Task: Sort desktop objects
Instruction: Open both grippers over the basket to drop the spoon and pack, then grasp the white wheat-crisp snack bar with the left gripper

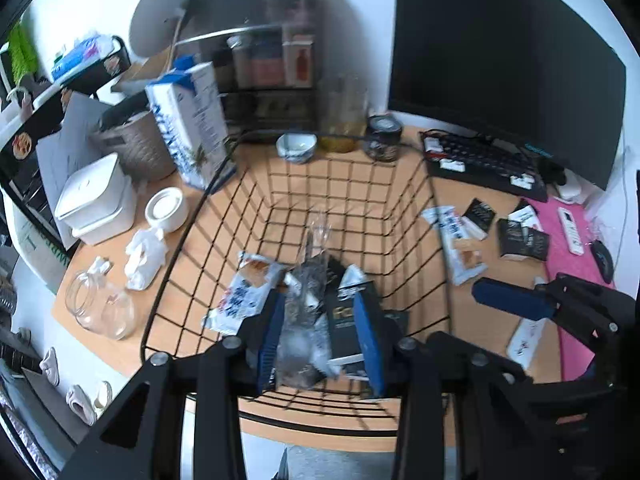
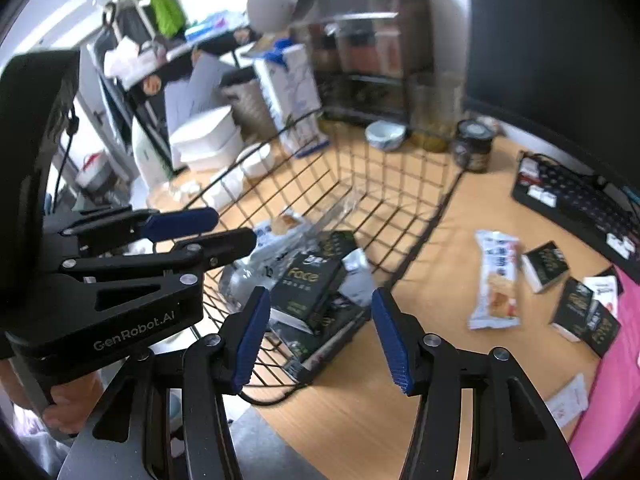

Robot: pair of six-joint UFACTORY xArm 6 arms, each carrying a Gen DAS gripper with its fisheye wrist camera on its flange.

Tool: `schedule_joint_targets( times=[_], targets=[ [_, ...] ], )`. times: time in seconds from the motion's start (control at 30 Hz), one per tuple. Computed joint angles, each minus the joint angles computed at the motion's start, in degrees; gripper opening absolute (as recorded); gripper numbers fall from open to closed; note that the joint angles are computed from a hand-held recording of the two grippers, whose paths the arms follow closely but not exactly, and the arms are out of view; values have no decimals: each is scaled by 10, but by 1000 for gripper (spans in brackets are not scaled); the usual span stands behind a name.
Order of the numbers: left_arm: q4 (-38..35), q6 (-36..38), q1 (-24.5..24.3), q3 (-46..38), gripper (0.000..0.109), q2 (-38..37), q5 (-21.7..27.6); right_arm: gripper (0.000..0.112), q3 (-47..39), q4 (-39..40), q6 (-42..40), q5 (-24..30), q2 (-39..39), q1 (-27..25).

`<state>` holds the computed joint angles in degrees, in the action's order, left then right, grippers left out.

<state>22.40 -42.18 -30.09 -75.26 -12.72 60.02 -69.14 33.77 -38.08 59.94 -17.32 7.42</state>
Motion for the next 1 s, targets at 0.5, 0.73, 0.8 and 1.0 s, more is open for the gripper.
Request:
schedule_joint_targets(
  times=[0.5,0.73,0.8,1.0],
  targets=[
    [-32,29,-82,-293,56,275,24,61,-74,-87,70,0,119,-227],
    [-55,39,-79,-447,57,420,97,61,-59,-107,87,15,160,-253],
    [-57,37,-74,-488,57,454,116,61,-49,-112,74,1,156,-252],
    [-64,37,-65,-588,57,532,156,61,-39,-122,74,-3,155,-258]
  ],
)
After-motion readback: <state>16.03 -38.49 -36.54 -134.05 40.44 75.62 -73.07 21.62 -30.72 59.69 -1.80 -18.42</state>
